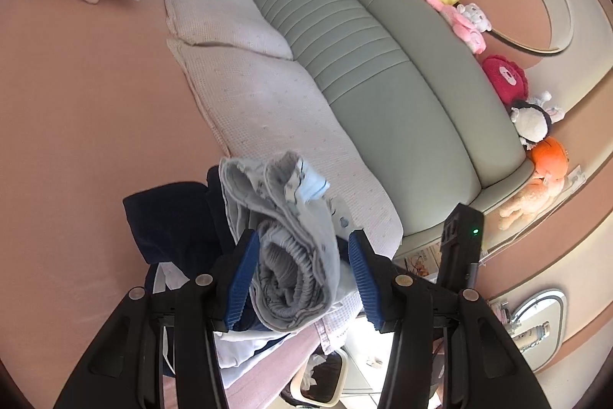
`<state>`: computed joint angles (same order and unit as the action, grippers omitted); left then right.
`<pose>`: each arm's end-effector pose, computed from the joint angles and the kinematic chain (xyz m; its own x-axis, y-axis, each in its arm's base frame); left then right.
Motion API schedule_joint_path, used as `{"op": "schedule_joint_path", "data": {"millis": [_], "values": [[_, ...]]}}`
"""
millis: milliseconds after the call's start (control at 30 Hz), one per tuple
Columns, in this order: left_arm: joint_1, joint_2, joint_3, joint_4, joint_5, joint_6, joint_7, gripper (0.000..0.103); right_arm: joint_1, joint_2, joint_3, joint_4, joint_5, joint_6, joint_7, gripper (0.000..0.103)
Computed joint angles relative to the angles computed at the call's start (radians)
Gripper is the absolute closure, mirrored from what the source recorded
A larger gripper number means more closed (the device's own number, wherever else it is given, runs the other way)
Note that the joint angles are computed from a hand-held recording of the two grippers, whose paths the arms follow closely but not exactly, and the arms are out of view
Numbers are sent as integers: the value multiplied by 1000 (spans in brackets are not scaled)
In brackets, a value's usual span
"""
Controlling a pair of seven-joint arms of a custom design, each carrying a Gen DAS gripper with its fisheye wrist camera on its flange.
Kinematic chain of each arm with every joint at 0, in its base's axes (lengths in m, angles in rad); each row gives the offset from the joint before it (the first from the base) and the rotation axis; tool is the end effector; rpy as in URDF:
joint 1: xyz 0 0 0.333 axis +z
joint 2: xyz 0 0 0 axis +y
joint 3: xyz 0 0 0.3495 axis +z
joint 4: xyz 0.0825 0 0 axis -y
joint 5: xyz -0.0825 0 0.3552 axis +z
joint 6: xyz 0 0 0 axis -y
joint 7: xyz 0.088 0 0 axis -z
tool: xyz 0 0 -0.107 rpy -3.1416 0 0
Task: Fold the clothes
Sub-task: 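Lower the folded pants onto the navy and white clothes stack, then open both tools and withdraw from the clothes stack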
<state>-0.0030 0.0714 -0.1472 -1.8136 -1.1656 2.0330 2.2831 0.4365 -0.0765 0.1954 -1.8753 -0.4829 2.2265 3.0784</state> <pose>0.5698 -0.1359 0.5851 -0.4566 -0.4959 0.7386 -0.8695 0.0730 -0.4885 0.4466 0.3141 0.6299 -0.5128 -0.8001 -0.3113 -0.6376 0.5978 -0.4859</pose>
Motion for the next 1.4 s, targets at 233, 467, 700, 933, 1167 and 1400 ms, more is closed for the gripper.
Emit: {"op": "schedule_joint_path", "data": {"millis": [233, 467, 700, 933, 1167, 1400], "values": [[-38, 3, -19, 37, 157, 142, -34, 57, -24, -51, 0, -116, 6, 197, 83, 79], [-45, 67, -26, 4, 292, 232, -193, 57, -26, -53, 13, -115, 11, 173, 87, 79], [-10, 68, -35, -39, 263, 205, -170, 54, -50, -86, 34, -220, -2, 304, 199, 74], [-22, 24, -31, -56, 295, 230, -145, 55, -63, -93, 50, -197, -6, 245, 254, 70], [-31, -55, -4, -98, 250, 291, -75, 55, -8, -46, 91, 29, -94, -177, 244, 27], [-53, -111, 13, -120, 246, 320, 40, 47, 79, 11, 100, 210, -198, -398, 155, 27]]}}
